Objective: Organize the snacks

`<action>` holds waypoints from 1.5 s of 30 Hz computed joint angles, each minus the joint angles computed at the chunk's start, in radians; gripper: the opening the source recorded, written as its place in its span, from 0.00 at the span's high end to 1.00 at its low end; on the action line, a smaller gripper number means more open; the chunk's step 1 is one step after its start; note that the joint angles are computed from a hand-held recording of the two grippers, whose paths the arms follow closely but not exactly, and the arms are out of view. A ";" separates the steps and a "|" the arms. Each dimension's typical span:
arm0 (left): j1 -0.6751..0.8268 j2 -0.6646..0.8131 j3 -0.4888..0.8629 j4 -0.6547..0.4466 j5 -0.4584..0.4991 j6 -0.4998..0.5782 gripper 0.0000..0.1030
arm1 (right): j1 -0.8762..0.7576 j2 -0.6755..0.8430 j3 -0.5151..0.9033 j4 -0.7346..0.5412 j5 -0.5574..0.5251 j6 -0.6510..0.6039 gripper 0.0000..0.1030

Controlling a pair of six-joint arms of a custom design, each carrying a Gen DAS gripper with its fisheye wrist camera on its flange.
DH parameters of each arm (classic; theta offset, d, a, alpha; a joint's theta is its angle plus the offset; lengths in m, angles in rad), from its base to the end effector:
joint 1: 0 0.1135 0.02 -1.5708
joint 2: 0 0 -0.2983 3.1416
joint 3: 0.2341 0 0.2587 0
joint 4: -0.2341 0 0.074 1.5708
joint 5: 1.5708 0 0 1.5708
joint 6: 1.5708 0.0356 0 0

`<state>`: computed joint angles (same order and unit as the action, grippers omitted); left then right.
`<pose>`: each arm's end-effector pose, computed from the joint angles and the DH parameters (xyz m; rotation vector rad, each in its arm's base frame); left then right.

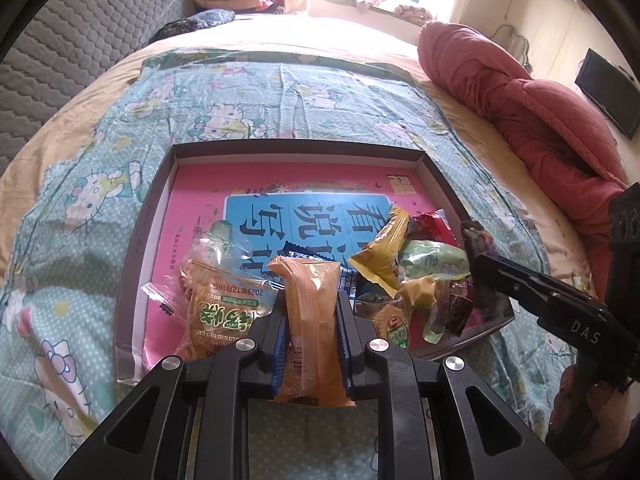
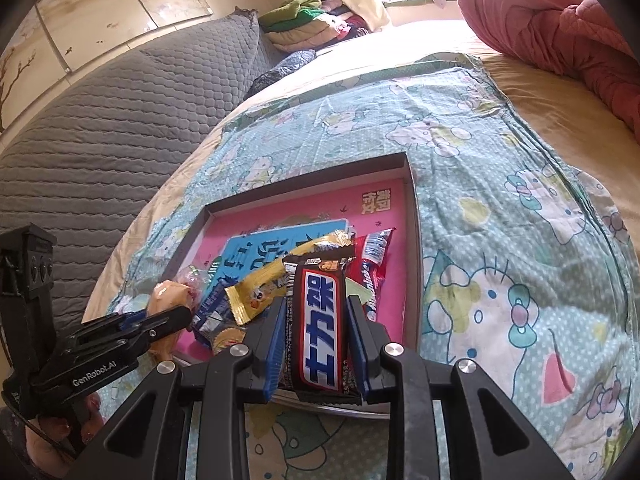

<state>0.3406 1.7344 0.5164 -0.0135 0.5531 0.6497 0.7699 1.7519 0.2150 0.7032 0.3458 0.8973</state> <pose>0.2386 0.0647 0.0941 0.5159 2.5047 -0.4300 0.1624 0.1406 0.0779 0.3107 2.3569 0.3997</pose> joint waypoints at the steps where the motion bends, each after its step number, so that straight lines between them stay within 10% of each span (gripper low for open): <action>1: -0.002 0.004 0.001 0.004 0.000 -0.004 0.79 | -0.005 0.006 0.002 -0.001 -0.010 -0.001 0.71; 18: -0.028 0.048 0.023 0.016 0.004 -0.027 0.77 | -0.011 -0.001 -0.004 -0.002 -0.010 0.011 0.71; 45: 0.025 -0.092 0.038 -0.110 0.061 0.013 0.39 | 0.030 -0.080 -0.004 -0.062 0.062 0.011 0.54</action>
